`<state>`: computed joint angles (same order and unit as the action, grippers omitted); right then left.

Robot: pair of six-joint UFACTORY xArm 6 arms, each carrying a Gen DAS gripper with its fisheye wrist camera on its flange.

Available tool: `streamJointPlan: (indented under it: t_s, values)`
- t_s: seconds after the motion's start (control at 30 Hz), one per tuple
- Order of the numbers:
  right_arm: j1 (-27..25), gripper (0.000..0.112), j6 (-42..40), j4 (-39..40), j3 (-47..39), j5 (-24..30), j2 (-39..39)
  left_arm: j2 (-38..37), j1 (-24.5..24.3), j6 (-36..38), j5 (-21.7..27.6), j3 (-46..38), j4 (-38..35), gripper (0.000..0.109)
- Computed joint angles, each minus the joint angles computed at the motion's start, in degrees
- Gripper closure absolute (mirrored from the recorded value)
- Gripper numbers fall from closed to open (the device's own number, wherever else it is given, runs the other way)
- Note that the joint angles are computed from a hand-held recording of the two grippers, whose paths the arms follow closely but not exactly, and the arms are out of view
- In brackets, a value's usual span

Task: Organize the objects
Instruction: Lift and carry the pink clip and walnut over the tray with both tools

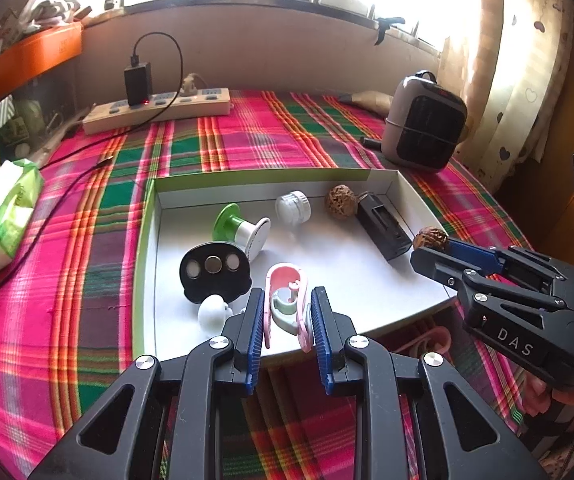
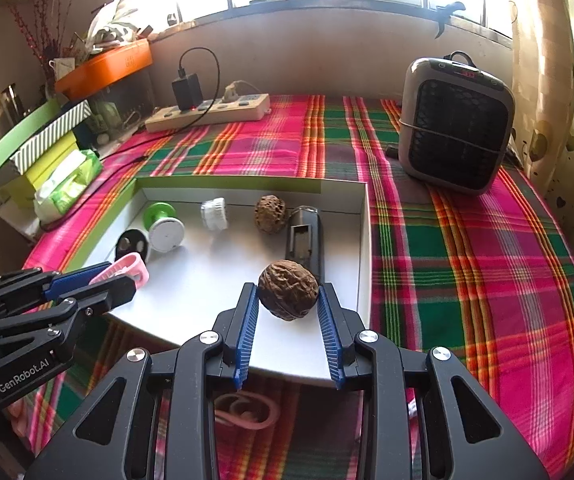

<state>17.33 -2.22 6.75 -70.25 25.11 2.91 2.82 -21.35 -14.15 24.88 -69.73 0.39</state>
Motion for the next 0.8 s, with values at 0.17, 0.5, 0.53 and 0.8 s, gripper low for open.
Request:
streamJointPlan:
  t_s: [0.17, 0.5, 0.53, 0.8]
  values:
    - [-0.2, 0.080, -0.8, 0.5, -1.6, 2.2, 1.5, 1.2, 0.1, 0.5, 0.5, -1.2, -0.3, 0.087]
    - [-0.1, 0.080, 0.0, -1.9, -3.7, 4.6, 3.4, 3.1, 0.1, 0.8, 1.6, -2.9, -0.3, 0.087]
    - [0.0, 0.080, 0.4, -2.6, -3.8, 4.6, 3.5, 3.3, 0.1, 1.0, 1.8, -3.0, -0.5, 0.087]
    - [0.0, 0.080, -1.3, -0.8, -5.6, 6.3, 4.9, 4.0, 0.2, 0.9, 2.3, -3.6, -0.5, 0.087]
